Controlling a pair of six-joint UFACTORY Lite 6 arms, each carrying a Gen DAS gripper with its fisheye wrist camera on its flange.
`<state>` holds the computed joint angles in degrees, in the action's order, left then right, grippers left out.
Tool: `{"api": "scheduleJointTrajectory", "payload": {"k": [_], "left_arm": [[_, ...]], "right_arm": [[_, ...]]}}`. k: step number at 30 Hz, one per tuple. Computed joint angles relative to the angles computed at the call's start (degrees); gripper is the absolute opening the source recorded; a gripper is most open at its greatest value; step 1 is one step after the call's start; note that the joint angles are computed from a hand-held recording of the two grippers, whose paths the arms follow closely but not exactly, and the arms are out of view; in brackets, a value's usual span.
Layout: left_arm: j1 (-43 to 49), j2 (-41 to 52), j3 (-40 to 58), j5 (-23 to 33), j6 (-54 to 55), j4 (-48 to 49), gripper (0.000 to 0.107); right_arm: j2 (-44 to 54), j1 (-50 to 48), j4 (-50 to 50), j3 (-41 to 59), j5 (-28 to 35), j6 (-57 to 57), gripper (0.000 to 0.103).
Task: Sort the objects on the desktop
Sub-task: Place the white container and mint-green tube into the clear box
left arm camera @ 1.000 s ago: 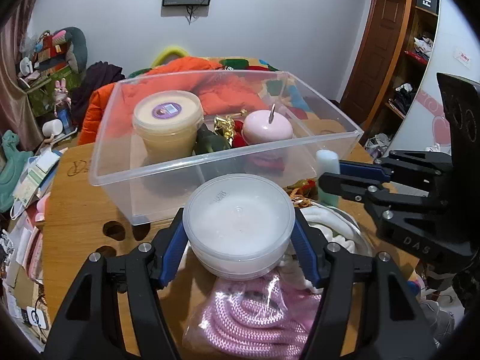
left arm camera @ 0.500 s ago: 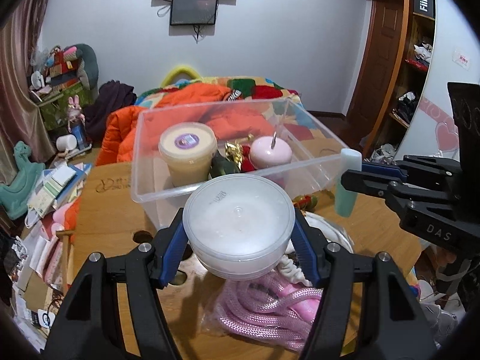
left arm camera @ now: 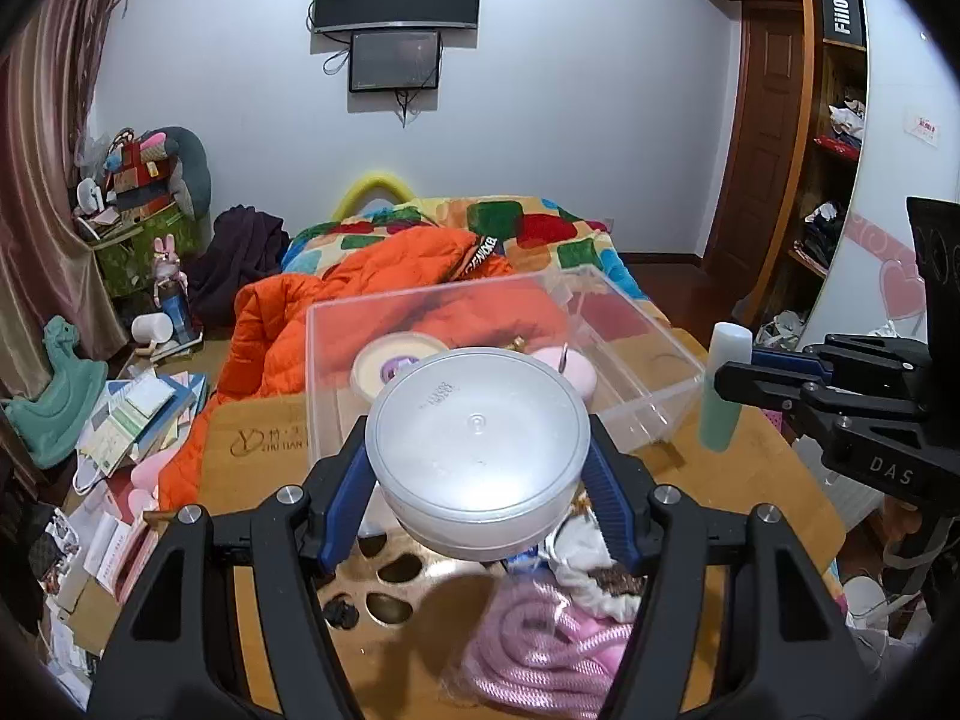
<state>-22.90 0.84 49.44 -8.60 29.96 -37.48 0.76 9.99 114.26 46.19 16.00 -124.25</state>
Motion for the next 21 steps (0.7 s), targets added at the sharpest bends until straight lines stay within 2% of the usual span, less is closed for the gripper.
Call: {"api": "scheduleJointTrajectory", "payload": {"k": [8,15,21], "left_arm": [[1.73,4.58,6.46,1.65,-0.56,1.87,0.065],[2.27,10.66,13.08,3.11,3.84,-1.85,0.065],[2.46,15.67,17.78,4.39,1.9,0.01,0.065]], "right_arm": [[4.0,-2.29,-4.01,5.17,1.23,4.32,0.014],[9.1,-3.2,-6.23,10.79,1.56,6.5,0.014],[13.94,-4.24,-9.06,15.7,2.23,9.15,0.014]]}}
